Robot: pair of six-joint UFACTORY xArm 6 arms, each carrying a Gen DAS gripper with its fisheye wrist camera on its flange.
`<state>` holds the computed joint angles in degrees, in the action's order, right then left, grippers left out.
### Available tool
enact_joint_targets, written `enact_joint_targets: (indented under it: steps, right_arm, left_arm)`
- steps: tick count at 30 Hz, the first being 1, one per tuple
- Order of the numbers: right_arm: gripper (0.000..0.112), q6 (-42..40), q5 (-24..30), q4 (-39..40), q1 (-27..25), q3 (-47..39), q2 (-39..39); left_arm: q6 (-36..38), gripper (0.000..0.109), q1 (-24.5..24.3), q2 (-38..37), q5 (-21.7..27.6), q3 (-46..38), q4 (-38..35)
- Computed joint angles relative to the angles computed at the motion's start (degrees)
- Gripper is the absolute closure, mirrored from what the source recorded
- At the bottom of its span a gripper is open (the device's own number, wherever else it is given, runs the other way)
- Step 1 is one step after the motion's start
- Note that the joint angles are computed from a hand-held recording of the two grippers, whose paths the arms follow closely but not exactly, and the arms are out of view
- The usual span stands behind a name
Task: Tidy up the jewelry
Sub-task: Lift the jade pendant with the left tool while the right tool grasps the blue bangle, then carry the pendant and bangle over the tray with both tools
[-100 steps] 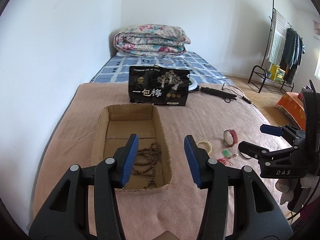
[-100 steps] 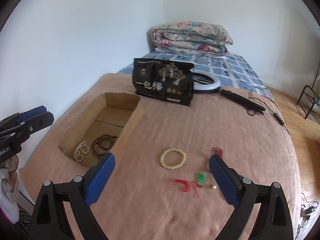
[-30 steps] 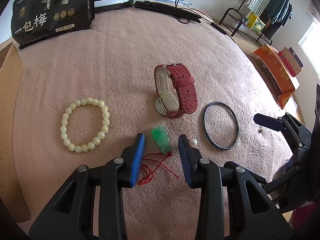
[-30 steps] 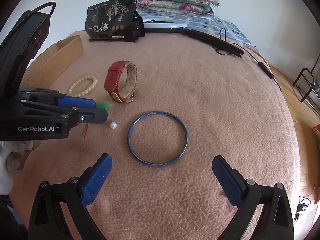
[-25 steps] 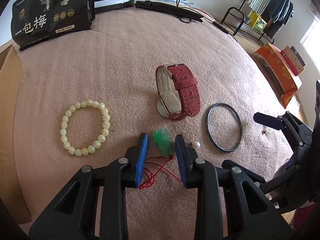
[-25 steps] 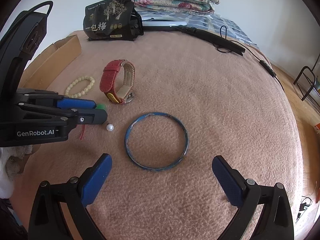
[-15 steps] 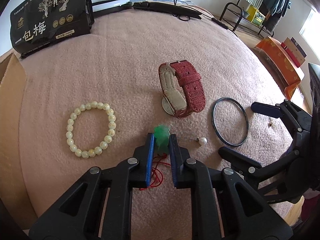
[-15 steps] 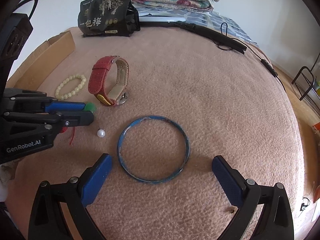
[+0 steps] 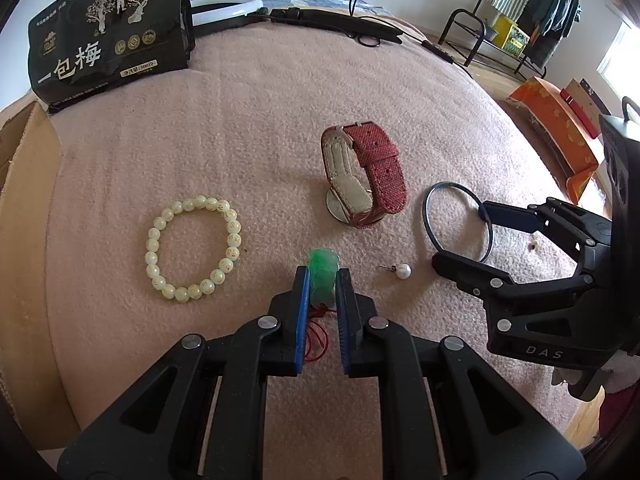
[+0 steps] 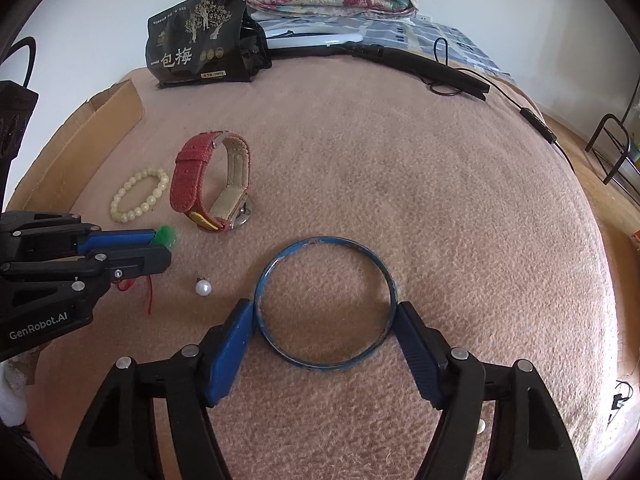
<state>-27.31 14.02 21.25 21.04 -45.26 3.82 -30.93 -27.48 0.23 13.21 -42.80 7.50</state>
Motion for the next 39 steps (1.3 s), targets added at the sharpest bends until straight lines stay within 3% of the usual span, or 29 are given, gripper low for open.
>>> enact_joint_targets:
  steps: [19,30,39]
  right_arm:
    - [0.039,3.8,1.62,0.82,-1.15,4.52,-12.72]
    - [0.039,8.79,2.41,-0.41,3.36,4.31,-18.49]
    - [0.039,12.8,2.21,-1.77,9.34,1.3,-17.52]
  left_arm:
    - [3.45,0.098,2.64,-16.9,-2.39,8.85,-5.77]
    - [8.86,0.098,6.26,-28.36,-1.07,13.0,-10.75]
    - [15.99,0.098,13.2,-36.57,2.09,15.38,-15.52]
